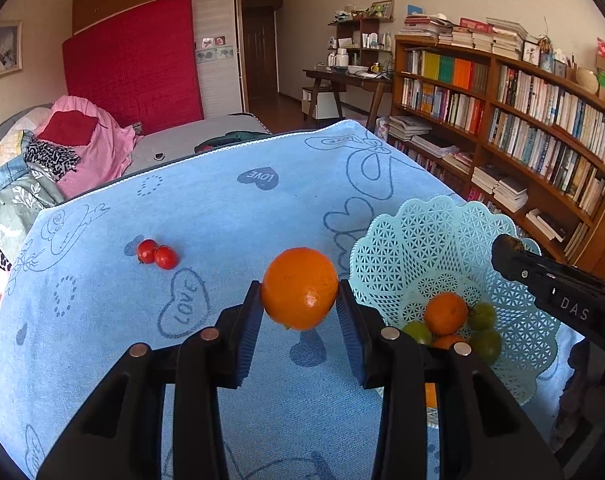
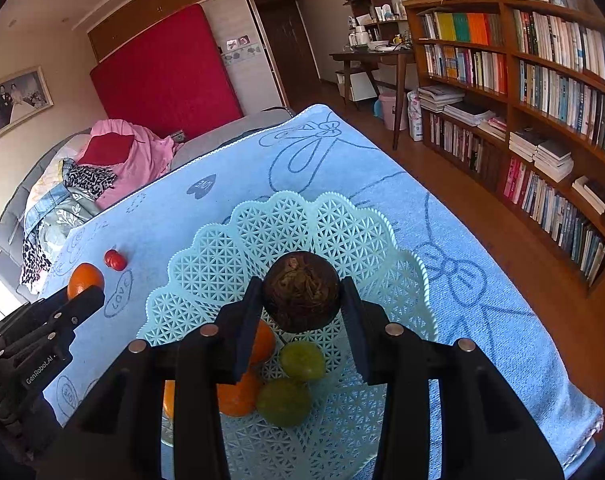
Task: Organize fruits
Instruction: 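Open the right tool to drop the brown fruit while the left tool releases the orange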
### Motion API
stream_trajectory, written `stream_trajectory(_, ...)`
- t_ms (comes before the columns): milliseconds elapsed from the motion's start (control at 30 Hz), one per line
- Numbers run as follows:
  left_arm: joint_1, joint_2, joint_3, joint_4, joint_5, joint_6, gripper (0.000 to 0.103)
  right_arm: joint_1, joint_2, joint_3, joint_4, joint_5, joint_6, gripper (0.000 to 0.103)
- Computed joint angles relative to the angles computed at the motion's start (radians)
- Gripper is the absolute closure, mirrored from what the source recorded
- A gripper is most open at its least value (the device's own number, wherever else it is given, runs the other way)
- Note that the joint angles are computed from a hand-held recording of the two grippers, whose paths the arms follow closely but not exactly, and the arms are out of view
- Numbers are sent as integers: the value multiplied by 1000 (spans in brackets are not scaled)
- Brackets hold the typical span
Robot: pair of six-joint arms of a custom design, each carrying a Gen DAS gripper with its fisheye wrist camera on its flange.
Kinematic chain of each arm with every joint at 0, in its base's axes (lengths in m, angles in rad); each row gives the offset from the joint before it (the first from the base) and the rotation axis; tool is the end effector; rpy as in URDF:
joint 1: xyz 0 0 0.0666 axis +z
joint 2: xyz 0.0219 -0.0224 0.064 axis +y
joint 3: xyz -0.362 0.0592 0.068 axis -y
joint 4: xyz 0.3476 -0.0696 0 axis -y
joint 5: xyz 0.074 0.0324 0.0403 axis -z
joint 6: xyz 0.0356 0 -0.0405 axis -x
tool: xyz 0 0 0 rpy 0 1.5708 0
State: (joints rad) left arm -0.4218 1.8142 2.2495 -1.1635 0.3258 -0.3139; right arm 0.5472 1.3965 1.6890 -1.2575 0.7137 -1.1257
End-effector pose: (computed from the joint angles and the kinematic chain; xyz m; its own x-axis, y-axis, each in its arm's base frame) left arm 0.5158 -0.2444 0.5403 -0.3905 0.4958 -0.7757 0.7637 0.6450 0.0279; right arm 0.3678 0.1963 0.5161 -0.3699 0.5736 -0.7309 0.6013 0.7475 0.2822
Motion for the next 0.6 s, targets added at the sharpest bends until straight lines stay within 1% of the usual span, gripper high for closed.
stream_trajectory(100,-11,17,25,-21,24,-3,65,-7,-6,-7,9,-3,4,62)
stream_trajectory(233,-24,51,77,-67,55,-7,65,-14,-10,-14,18,-6,7,62)
stream_trajectory(400,-45,70,108,-85,57,-16,65,-22,-16,-22,27,-7,22,62)
stream_trajectory(533,-60,80,125,-92,58,-15,65,-28,-28,-36,39,-6,15,62)
stream_trajectory(600,-68,93,148,-110,55,-10,65,-30,-38,-47,50,-1,14,61)
